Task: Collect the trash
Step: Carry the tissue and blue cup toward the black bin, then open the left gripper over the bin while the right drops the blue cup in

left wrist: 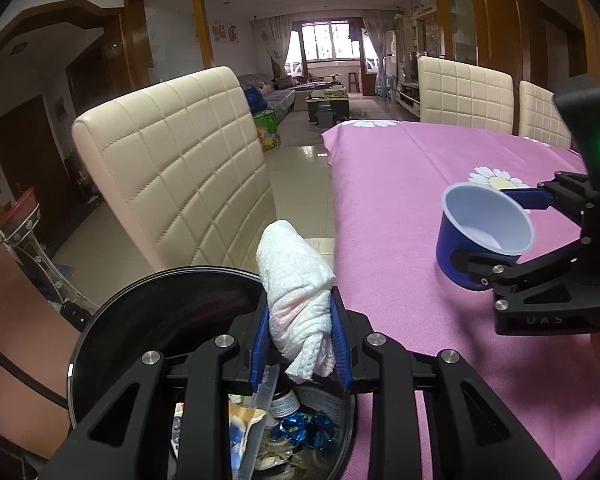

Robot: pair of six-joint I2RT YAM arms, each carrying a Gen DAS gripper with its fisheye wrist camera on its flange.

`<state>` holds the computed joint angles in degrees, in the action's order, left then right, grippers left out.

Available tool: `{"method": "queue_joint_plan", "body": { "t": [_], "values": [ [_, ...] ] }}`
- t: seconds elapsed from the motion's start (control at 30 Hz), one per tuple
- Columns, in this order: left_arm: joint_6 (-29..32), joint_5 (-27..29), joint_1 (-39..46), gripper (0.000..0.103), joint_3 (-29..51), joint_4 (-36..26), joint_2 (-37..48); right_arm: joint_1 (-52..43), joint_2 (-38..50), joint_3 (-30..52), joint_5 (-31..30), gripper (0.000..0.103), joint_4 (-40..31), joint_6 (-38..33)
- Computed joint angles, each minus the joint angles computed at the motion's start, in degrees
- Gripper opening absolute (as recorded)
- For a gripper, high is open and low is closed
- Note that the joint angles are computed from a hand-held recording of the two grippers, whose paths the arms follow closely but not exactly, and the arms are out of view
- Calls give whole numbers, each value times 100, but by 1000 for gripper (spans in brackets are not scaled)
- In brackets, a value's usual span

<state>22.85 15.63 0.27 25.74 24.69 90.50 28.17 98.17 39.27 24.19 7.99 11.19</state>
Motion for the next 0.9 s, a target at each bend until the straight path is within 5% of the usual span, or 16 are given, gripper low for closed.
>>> {"method": "queue_joint_plan", "body": {
  "t": [0.77,0.83,0.9],
  "values": [
    [408,542,1573,29,253,-445,48,1386,492,1213,262,84,-539,-118],
    [417,519,1617,40,311,-558,66,1437,519,1268,279,84,-570,-141],
    [374,565,1670,67,401,-736,74,1475,525,1272,304,84,-574,-167]
  ]
}}
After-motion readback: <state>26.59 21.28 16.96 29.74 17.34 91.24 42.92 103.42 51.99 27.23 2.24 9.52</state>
